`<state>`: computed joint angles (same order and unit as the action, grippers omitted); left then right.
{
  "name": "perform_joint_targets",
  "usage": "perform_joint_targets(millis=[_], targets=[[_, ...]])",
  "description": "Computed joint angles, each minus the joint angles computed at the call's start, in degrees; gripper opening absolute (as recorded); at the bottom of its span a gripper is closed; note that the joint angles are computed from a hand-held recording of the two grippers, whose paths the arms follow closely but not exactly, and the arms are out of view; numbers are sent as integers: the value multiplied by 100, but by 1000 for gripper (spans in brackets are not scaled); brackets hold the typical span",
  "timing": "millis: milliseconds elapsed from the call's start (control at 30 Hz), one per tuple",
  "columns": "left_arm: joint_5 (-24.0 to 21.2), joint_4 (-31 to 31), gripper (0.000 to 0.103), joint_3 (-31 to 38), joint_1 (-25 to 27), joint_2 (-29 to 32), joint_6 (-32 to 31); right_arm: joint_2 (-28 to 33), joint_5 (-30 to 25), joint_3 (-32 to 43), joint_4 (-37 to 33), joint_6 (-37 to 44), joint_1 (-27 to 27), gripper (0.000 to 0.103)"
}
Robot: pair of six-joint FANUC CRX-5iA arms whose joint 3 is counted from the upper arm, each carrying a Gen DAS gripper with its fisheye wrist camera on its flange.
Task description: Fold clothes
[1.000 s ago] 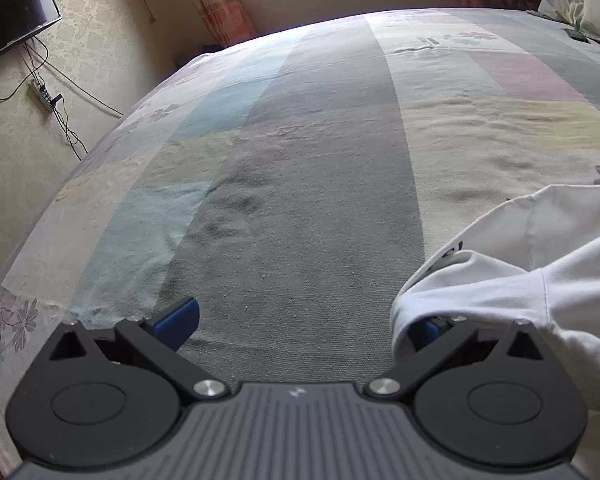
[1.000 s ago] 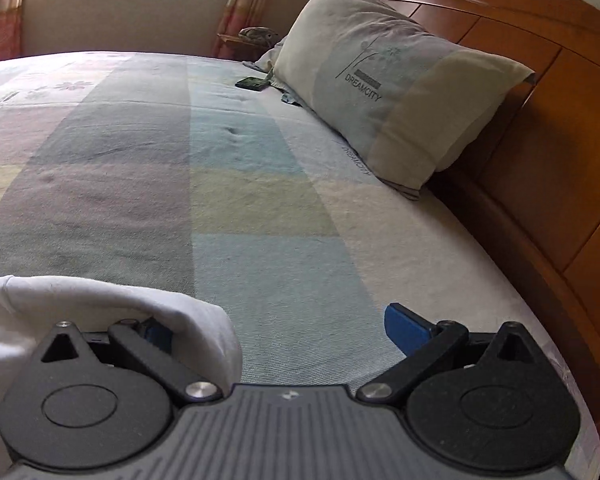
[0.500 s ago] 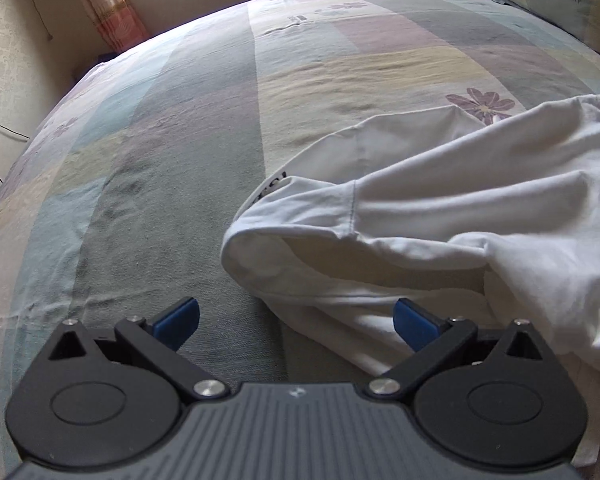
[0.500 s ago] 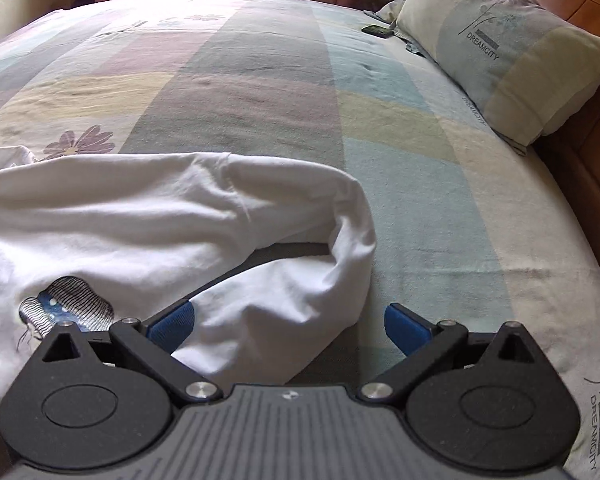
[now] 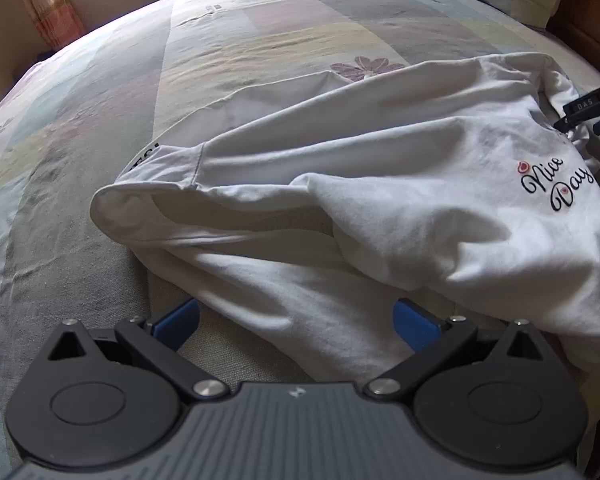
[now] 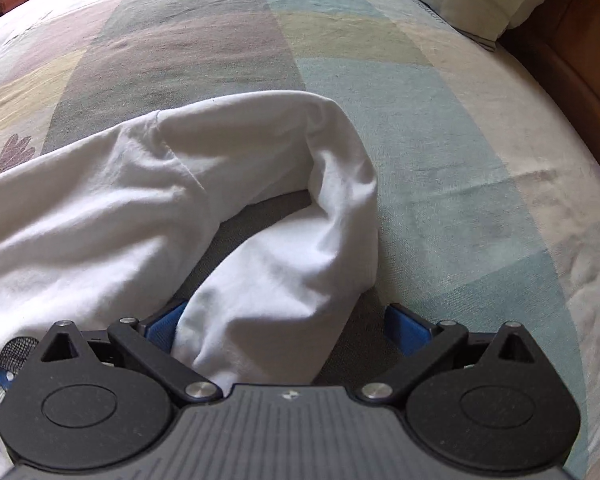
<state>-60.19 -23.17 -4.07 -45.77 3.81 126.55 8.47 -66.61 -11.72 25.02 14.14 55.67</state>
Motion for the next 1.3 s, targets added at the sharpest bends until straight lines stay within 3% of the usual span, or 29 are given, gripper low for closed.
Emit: perform_joint_targets(millis=[200,333,533,667,800,867,1067,1167,1300], targets=[[-99,-42,102,-47,-130,-66,82,-557,-1100,-468,-153,656,277,103],[-92,-21,102,-55,-194,-95,47,-907,-1816,-869,-27,650,346,103],[-100,-66,102,34,-330,-108,40,-1131,-2508,-1341,594,779,291,103],[-110,-50,102,110,-366,-46,25,-1715,-1675,-1370,164,321,337,103],[-143,-59,102,228,-452,39,40,-1723,-1076,-1473,278,-401,440,103],[-129,-88,102,250,-523,16,51,-1550,-1092,-1426,421,-861,508,103],[-185,-117,102,283,-605,23,66,-1863,-777,-1585,786,-1390,1174,103],[-144,-73,102,298,-606,89,85,-1636,-561,-1478,716,-1451,1156,103],[17,6,102,216,-639,30,65,-1001,-767,-1125,414,-1228,940,103]])
